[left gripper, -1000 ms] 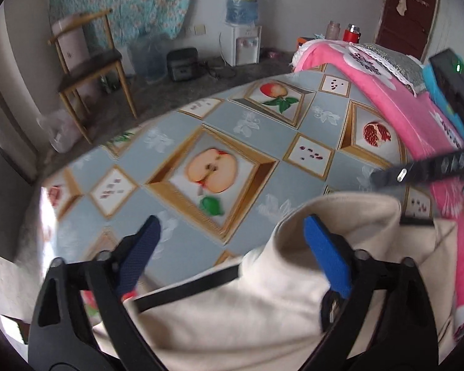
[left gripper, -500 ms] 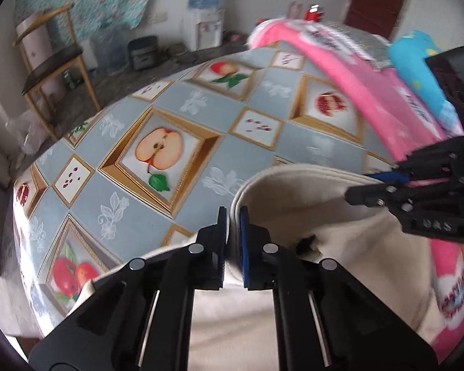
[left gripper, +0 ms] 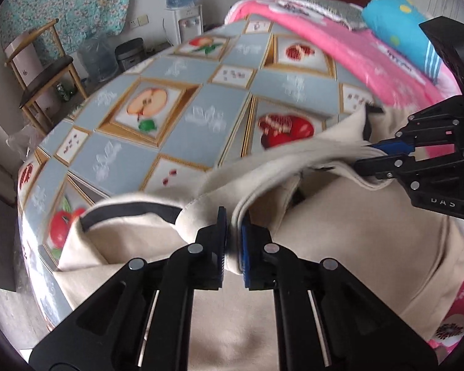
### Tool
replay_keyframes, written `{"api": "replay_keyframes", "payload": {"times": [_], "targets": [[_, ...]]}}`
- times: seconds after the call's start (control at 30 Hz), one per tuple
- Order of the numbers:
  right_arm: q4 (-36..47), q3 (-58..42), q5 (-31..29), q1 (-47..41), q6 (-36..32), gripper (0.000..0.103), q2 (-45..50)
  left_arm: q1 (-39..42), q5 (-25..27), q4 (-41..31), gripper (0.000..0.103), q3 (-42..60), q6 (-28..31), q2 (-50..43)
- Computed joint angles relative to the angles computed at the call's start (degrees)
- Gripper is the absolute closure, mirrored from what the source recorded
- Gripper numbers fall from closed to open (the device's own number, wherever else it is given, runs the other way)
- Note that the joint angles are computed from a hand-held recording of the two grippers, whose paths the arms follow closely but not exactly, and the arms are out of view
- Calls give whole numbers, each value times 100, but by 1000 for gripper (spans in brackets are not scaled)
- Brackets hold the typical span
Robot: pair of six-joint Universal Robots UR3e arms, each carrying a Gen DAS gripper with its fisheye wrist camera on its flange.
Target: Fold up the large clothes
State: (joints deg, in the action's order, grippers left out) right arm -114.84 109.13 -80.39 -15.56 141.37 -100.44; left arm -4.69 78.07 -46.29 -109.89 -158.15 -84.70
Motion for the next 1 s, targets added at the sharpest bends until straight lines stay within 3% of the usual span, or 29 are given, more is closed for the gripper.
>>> {"api": "replay_keyframes", "payload": {"times": [0.07,0.1,0.17,0.2,0.27,0.33,0.4,0.5,0.57,0.63,0.7,0.83,0.97,1.0], "targets": [[315,-73,146,-151,-164,83,-266,-18,42,176,95,-192,134,89],[549,-165,350,-309,-322,70,-456,-30,68,261,95,-294,227,164],[1248,-517,1142,-822,-879,56,-920,-56,63,382,95,-479,487,340],[1626,-791,1547,-1036,-1098,55,-990,-87,83,458,95,-575,647,428],[1900,-1190,1925,-1119,-1019,55,-825,-177,160,555,95,-656,817,485],[1643,-1489,1903,-833,-354,56,-296,-249,234,654,95,-723,942,493],[1379,-1653,1724,-485,365,75,432,-275,241,674,95,-781,1019,524],[1438,-1617,1723,-269,633,88,1074,-51,-18,319,93,-826,1083,752],[1265,-1298,1451,-68,637,88,1282,403,-562,-415,81,-736,1199,1083],[1038,-940,1283,-5,558,88,1211,1161,-1442,-1377,57,-656,1475,1546],[1078,-871,1286,-48,450,88,1108,1969,-2257,-2407,50,-446,1739,1780],[1685,-1192,1396,-230,485,84,1122,2187,-2474,-3080,49,180,1054,900],[2275,-1254,1977,-1046,530,56,739,2186,-2688,-2811,49,245,117,105],[2415,-1248,2051,-1281,574,54,666,2158,-2695,-2651,50,195,-34,13]]}}
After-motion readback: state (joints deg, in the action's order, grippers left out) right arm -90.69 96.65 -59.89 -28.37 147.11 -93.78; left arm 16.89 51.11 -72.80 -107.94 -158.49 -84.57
